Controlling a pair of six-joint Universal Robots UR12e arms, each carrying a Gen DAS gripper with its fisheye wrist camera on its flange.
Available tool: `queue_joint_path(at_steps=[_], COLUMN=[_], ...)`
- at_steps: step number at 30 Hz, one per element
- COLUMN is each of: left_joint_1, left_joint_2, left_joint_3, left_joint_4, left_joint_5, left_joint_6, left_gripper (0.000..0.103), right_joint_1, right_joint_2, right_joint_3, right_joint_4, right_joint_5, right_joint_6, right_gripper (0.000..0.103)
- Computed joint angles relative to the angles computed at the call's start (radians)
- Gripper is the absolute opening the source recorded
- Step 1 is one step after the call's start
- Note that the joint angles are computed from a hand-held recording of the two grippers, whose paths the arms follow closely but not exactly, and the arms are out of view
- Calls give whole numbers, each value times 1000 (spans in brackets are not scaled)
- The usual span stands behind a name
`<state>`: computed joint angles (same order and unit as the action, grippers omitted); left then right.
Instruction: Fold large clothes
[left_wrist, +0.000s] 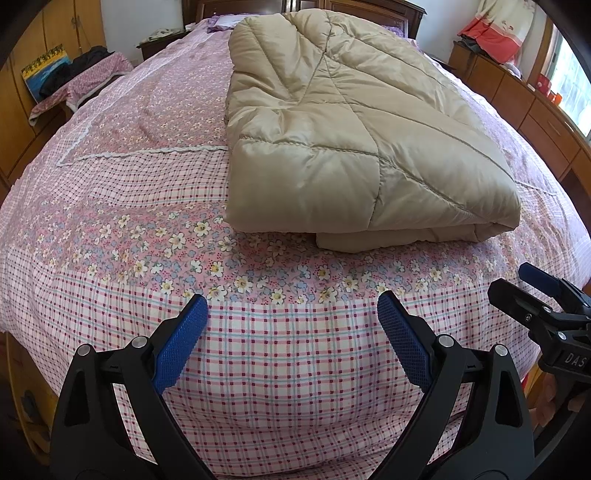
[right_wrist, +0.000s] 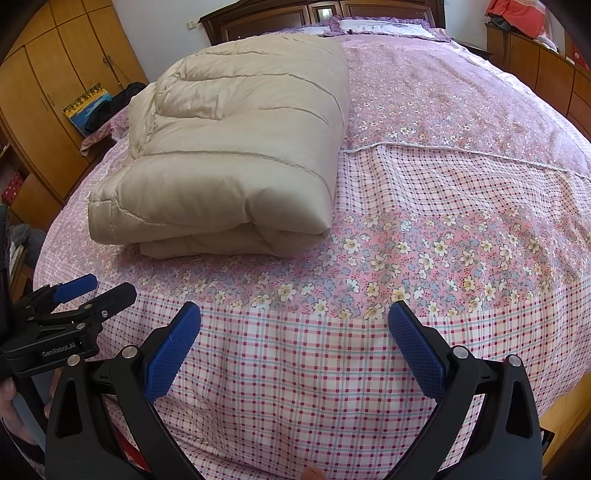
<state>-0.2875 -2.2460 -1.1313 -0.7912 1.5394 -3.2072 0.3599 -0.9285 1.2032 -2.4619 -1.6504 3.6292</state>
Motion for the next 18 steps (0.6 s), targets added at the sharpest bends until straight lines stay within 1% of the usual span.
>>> queue_joint_path(at_steps=[13,16,18], left_joint_1=[2,6,14], left_joint_2=[0,3,10], left_joint_3=[0,-2,-12], left_joint_4=[-11,-29,-13], left_joint_5=[-6,-23,-36], left_joint_6=[2,-9,-17], left_gripper=[92,92,92], right_joint_1=[0,-1,0], right_joint_2=[0,-1,-2], right_joint_3=[0,1,0], right_joint_4=[0,0,6], right_joint_5=[-1,0,-4], right_joint_6=[-1,-1,-2], right_gripper=[97,97,97])
